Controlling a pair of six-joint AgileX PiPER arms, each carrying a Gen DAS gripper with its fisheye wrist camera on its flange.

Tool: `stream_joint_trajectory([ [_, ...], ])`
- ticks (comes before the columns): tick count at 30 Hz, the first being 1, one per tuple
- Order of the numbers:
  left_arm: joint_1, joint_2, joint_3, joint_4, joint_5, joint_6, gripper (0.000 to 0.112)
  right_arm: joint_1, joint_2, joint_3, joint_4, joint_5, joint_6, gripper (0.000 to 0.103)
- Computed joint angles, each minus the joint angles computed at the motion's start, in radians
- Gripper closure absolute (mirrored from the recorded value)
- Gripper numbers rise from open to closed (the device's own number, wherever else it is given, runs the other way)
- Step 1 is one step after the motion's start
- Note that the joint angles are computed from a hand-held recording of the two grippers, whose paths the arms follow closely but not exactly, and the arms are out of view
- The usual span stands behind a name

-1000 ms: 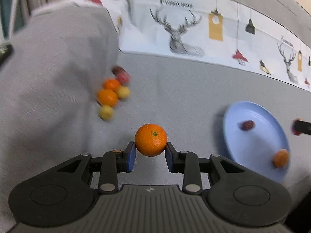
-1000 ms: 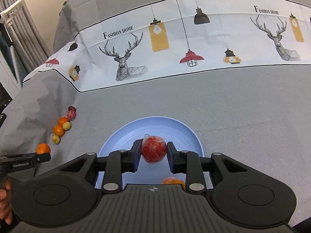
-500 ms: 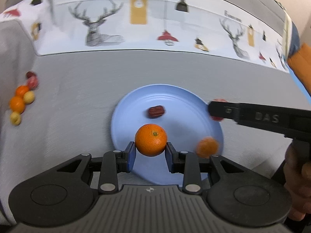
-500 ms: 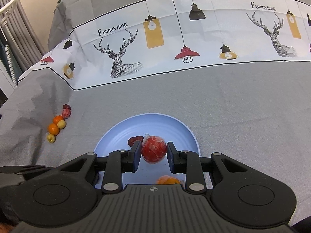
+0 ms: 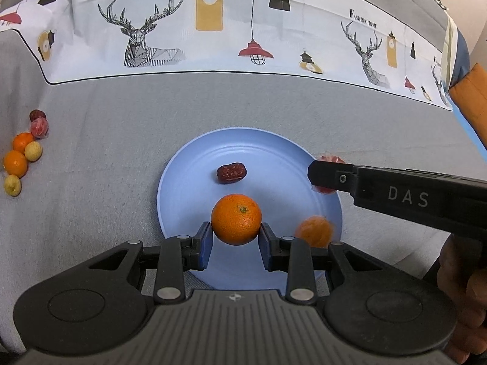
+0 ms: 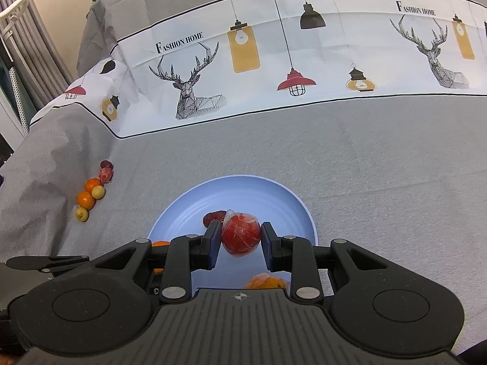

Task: Organize fruits
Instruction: 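Lower both held fruits onto the blue plate and open both tools, then move the left tool back toward the fruit pile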

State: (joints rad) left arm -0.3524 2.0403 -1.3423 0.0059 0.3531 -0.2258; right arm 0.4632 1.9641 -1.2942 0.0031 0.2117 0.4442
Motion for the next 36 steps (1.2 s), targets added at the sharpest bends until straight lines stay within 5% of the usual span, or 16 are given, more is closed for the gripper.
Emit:
stream_joint_trajectory([
  [3,0.004,0.006,-0.012,-0.016,0.015,0.008,0.075,0.0,0.005,-0.008,0.022,0.012,-0.015,0.07],
  [6,0.009,0.002,-0.006,-0.025,0.008,0.006,0.069,0.0,0.005,-0.01,-0.011,0.014,0.022,0.052],
  [15,0.035,-0.043,0.062,0.001,-0.042,-0.025,0.067,0.001,0.004,-0.006,0.005,0.013,0.003,0.049],
  [17,0.046,-0.058,0.088,0.016,-0.061,-0.039,0.07,0.002,0.002,-0.003,0.005,0.012,0.001,0.049],
  [20,0.065,-0.076,0.129,0.083,-0.095,-0.102,0.088,0.001,-0.002,0.0,0.022,0.01,-0.018,0.049],
  [23,0.08,-0.091,0.161,0.26,-0.131,-0.282,0.097,0.0,-0.003,0.001,0.047,0.009,-0.043,0.049],
  [29,0.129,-0.084,0.15,0.607,-0.129,-0.678,0.097,-0.004,0.006,-0.01,0.108,0.018,-0.114,0.049],
  [33,0.154,-0.055,0.095,0.839,-0.056,-0.968,0.096,-0.005,0.017,-0.024,0.153,0.031,-0.161,0.049],
  [36,0.173,-0.008,0.017,0.884,0.043,-1.063,0.094,-0.004,0.023,-0.032,0.179,0.038,-0.183,0.049],
])
